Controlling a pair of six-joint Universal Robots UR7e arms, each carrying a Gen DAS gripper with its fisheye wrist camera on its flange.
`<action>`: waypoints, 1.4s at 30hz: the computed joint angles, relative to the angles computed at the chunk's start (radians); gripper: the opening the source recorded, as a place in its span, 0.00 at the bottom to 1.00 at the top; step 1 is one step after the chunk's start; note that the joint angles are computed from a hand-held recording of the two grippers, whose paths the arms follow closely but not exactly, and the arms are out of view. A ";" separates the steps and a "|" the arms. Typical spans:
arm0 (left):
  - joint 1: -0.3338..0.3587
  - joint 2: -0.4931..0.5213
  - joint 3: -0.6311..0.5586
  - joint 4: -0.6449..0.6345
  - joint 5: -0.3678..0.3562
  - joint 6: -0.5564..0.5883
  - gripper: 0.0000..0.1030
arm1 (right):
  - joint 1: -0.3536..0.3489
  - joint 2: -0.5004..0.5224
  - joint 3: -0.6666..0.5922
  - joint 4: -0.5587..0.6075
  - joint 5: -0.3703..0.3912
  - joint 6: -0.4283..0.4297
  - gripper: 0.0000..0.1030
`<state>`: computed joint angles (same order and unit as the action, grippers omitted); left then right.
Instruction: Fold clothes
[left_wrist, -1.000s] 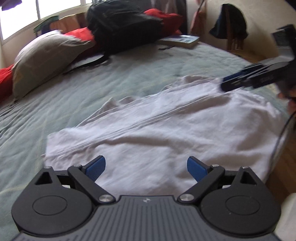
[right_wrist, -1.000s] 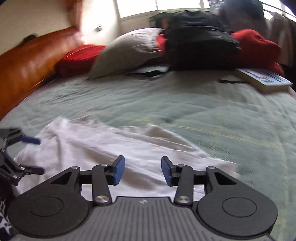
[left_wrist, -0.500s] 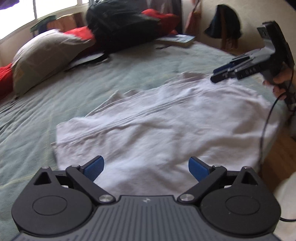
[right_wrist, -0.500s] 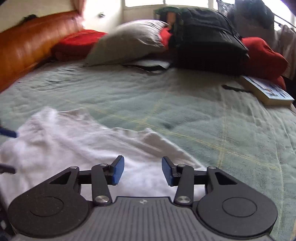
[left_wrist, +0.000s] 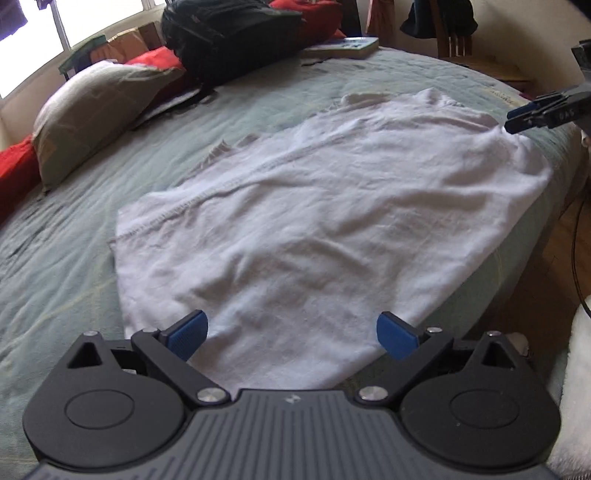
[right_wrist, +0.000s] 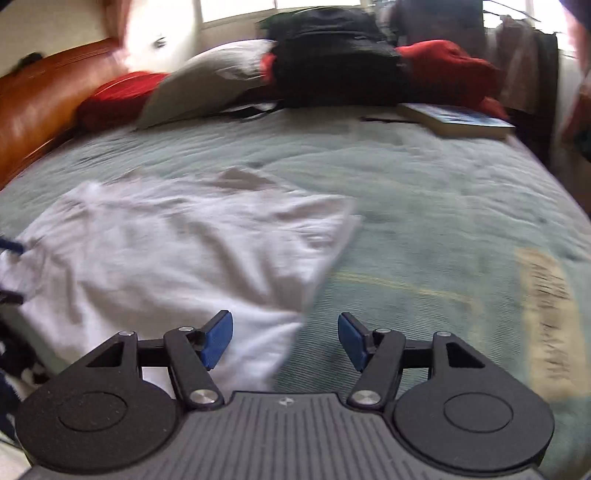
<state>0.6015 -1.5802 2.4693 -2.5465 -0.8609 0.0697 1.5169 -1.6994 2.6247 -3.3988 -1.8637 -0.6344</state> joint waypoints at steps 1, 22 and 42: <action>-0.013 -0.006 0.001 -0.014 -0.010 0.003 0.95 | -0.003 -0.024 0.012 -0.005 0.023 0.001 0.66; -0.119 0.013 0.085 -0.081 0.060 -0.176 0.95 | 0.225 0.380 0.089 -0.456 -0.150 -0.009 0.80; 0.021 0.040 0.020 -0.246 0.044 -0.226 0.96 | 0.194 0.387 0.029 -0.478 -0.049 0.114 0.96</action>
